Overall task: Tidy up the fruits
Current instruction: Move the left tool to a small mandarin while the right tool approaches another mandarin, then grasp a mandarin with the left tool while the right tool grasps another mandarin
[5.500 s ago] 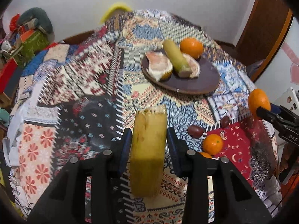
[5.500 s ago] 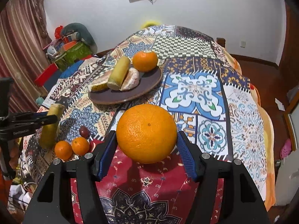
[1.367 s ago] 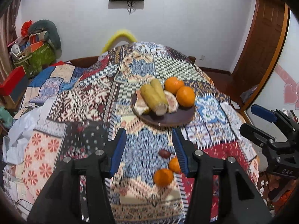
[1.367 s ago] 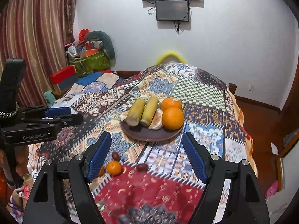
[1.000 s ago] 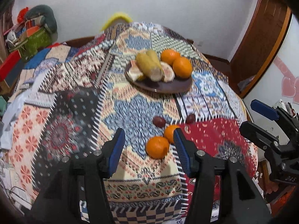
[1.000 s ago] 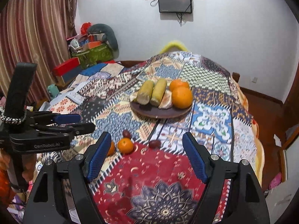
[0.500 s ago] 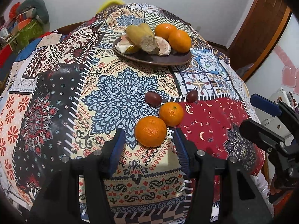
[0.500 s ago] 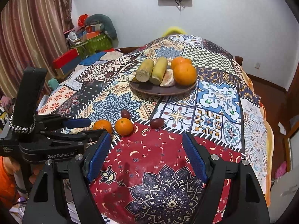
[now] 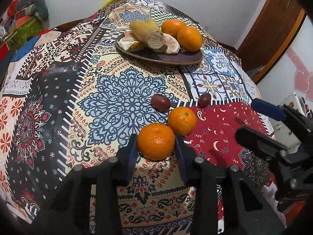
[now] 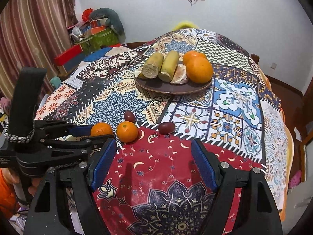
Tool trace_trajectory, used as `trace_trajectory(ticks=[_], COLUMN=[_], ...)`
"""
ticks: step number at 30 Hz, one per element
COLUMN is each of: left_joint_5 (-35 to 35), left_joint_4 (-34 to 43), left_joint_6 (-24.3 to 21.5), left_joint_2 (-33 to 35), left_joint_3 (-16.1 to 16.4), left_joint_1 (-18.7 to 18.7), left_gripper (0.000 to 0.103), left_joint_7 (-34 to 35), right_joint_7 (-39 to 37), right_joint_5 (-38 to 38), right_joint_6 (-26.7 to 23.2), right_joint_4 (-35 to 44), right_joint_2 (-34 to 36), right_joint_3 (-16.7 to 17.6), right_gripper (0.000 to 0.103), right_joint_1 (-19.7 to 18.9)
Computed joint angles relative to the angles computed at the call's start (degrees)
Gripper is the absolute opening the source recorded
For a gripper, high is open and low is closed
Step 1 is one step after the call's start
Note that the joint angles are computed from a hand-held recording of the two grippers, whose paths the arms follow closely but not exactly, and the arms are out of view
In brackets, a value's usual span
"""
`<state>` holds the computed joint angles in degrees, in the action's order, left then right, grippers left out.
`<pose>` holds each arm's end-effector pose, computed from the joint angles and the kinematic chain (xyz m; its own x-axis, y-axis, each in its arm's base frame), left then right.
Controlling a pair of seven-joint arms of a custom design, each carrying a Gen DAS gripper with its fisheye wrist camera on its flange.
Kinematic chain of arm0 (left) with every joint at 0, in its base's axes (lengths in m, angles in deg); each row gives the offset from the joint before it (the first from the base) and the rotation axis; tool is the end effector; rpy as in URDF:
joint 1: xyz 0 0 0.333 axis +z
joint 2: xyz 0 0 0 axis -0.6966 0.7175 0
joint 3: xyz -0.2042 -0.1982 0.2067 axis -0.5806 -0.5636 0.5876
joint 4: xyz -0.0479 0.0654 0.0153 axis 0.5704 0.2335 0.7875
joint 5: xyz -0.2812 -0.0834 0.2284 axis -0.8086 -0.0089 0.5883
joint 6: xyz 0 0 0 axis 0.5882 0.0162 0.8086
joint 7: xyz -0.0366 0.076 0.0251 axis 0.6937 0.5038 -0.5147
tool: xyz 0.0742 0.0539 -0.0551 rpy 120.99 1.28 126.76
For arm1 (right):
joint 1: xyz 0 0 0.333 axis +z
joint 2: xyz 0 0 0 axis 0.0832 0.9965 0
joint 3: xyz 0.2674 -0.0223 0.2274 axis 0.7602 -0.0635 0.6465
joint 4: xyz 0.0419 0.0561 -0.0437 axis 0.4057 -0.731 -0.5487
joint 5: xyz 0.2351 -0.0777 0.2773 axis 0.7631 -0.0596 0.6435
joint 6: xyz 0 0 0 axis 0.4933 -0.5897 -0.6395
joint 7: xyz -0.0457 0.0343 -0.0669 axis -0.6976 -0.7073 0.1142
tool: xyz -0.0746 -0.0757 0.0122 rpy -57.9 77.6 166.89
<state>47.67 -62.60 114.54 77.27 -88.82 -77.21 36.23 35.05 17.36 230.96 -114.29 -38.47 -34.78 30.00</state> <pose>0.4979 -0.4778 0.4503 0.0702 -0.9787 0.1929 -0.8539 -0.1590 -0.4955 0.5224 0.3412 0.4858 0.6252 -0.7661 -0.1491 -0.6408 -0.3948 -0.6584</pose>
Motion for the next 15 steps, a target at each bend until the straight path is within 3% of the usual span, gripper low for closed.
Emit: trace_trajectory(ticks=[6,15], left_joint_5=[2.8,8.1], left_joint_4=[-2.5,-8.4], left_joint_6=[-0.5,-1.5], left_joint_2=[-2.3,-7.7], left_joint_3=[0.9,0.3], left_joint_1=[-0.5,1.1], left_gripper=[0.037,0.037], left_joint_7=[-2.6,-9.2], right_joint_7=[-0.3,-0.3], right_joint_5=[-1.0,-1.4], right_joint_6=[-1.9,-8.2], right_joint_4=[2.1,8.1], right_joint_2=[2.0,6.5], right_joint_3=[0.3,0.9], right_gripper=[0.075,0.059], right_joint_1=[0.4,0.3])
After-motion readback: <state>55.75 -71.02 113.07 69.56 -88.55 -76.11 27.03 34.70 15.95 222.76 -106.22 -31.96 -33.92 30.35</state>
